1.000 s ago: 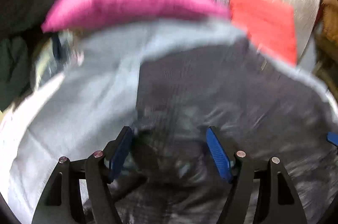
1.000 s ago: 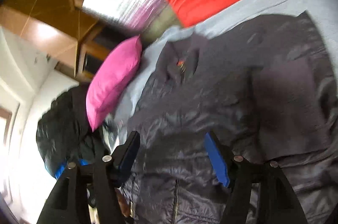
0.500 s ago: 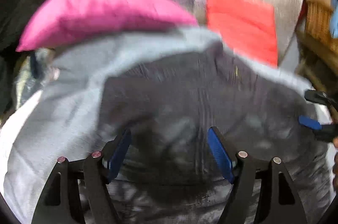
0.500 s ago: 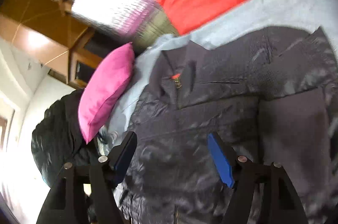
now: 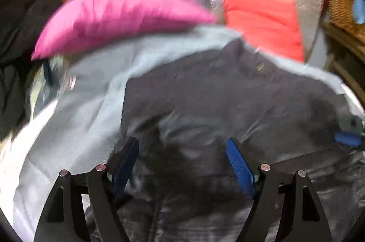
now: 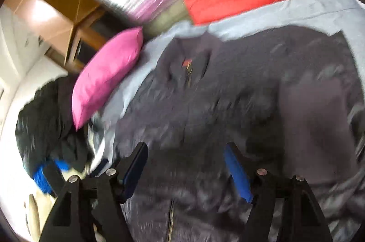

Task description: Fold large clothes

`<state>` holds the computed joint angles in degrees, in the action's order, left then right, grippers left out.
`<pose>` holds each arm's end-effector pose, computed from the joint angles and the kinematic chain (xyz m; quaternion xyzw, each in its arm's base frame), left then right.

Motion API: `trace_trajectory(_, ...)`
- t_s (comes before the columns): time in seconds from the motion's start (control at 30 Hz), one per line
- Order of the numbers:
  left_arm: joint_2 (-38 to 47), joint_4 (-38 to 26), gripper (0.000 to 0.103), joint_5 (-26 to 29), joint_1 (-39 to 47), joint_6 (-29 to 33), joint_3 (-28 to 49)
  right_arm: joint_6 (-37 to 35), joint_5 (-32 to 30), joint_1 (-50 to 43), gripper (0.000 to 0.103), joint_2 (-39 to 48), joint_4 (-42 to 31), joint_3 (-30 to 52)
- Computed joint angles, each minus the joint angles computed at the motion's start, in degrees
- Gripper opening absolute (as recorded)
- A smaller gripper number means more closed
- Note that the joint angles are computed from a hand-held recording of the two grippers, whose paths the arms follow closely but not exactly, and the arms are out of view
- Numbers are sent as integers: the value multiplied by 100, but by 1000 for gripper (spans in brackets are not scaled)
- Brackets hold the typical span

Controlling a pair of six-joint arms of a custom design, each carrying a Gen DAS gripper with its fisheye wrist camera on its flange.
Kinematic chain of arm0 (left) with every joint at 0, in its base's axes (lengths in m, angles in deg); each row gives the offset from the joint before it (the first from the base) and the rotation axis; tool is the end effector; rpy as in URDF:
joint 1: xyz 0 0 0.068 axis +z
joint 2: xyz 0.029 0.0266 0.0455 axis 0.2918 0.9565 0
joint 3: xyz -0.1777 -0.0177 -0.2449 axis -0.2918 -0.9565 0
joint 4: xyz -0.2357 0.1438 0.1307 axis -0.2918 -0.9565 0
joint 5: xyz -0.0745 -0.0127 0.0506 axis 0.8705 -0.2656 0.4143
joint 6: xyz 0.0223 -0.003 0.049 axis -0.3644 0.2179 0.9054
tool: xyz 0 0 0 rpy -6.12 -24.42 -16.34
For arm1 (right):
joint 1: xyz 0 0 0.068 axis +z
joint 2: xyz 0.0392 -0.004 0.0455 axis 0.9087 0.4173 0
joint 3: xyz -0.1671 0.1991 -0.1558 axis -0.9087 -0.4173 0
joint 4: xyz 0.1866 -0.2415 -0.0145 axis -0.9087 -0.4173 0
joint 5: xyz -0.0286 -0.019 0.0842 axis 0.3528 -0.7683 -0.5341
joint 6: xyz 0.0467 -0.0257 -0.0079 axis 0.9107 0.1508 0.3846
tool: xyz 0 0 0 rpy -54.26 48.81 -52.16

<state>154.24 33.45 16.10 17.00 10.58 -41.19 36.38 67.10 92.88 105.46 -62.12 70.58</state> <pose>0.3586 -0.0061 0.1281 0.1221 0.9208 -0.0476 0.3674 0.2291 0.1167 0.1454 0.2343 0.8723 0.2596 0.3419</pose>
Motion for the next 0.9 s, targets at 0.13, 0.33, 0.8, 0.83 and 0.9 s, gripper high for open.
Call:
trace_trajectory(0.13,122,-430,80,245,182,-96,250,109,-139,18,74,852,312,40)
trace_trajectory(0.33,-153,-121,80,634,689,-352,78,-138,594,582,75,-302,-493,-17)
trace_trajectory(0.8,269,-762,83,1033,1170,-803,843,-308,508,-79,79,-904,-860,-247)
trace_trajectory(0.83,345,-751,83,974,1103,-775,865,-251,336,-309,79,-882,-702,-353)
trace_trajectory(0.9,554,-999,83,777,916,-635,1046,-140,-129,-758,79,-520,-482,-451)
